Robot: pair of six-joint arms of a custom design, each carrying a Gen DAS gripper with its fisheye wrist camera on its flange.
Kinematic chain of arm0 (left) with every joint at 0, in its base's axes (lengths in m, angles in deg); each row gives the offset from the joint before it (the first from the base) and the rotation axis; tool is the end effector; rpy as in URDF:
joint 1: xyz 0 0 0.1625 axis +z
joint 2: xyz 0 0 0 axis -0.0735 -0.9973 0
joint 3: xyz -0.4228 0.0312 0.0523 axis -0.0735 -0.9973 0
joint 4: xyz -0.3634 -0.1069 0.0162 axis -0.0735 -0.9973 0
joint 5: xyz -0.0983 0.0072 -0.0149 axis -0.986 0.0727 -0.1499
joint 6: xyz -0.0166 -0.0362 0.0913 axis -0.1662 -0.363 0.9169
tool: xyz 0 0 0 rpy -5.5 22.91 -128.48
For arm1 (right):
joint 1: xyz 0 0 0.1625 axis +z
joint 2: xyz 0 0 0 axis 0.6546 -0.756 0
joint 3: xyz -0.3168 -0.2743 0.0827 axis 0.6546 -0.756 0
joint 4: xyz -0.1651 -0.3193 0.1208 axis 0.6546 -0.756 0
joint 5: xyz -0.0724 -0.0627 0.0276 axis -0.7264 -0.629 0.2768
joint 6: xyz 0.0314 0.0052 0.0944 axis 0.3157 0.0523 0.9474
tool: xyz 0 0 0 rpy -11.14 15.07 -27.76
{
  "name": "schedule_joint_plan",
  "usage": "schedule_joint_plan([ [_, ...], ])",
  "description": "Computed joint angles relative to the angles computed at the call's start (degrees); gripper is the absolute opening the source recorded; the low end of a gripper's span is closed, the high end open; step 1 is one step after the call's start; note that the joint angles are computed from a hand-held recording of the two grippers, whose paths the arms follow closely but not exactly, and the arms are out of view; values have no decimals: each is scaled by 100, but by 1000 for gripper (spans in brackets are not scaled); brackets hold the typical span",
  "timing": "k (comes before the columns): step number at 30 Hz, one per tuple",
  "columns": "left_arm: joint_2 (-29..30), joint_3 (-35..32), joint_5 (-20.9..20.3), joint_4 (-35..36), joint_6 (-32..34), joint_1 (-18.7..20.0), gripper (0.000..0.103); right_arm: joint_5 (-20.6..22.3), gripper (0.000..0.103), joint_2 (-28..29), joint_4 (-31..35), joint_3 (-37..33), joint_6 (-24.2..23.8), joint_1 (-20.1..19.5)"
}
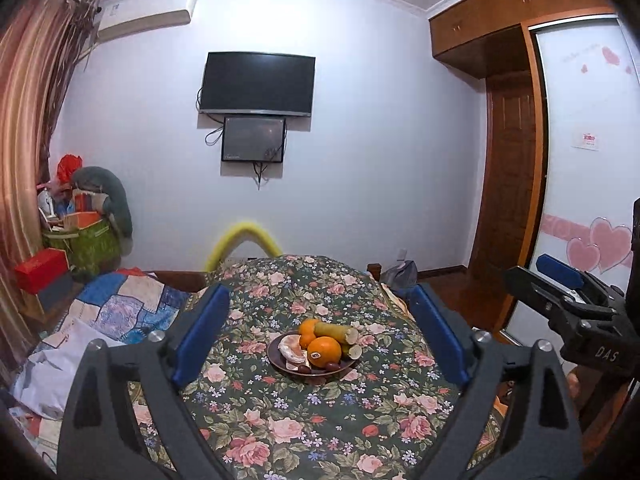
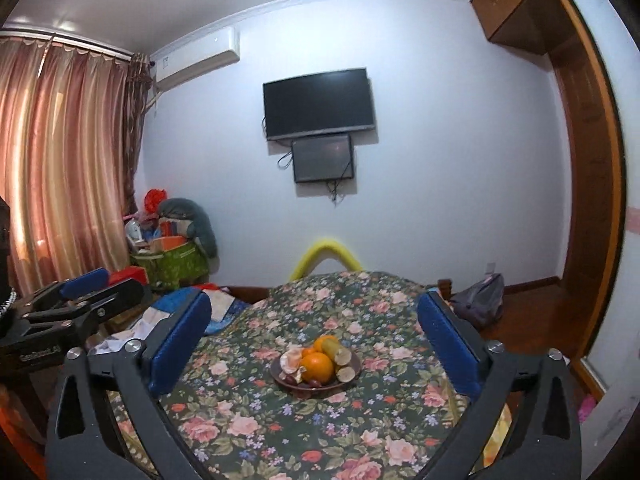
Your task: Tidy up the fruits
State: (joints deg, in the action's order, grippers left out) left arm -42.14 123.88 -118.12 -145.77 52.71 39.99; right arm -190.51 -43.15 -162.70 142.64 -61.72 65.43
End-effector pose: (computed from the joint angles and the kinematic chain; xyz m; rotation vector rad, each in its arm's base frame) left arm -0.2626 -0.4323 0.1759 1.0382 2.2002 -1.4629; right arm 0.2141 -0.3788 0.2408 0.6648 -1.9801 1.6155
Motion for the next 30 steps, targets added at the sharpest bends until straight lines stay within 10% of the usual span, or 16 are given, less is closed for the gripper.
schedule_joint_plan([
  [30, 8, 180, 111, -196, -115, -152, 103, -159, 103, -38, -232, 291, -97, 100],
])
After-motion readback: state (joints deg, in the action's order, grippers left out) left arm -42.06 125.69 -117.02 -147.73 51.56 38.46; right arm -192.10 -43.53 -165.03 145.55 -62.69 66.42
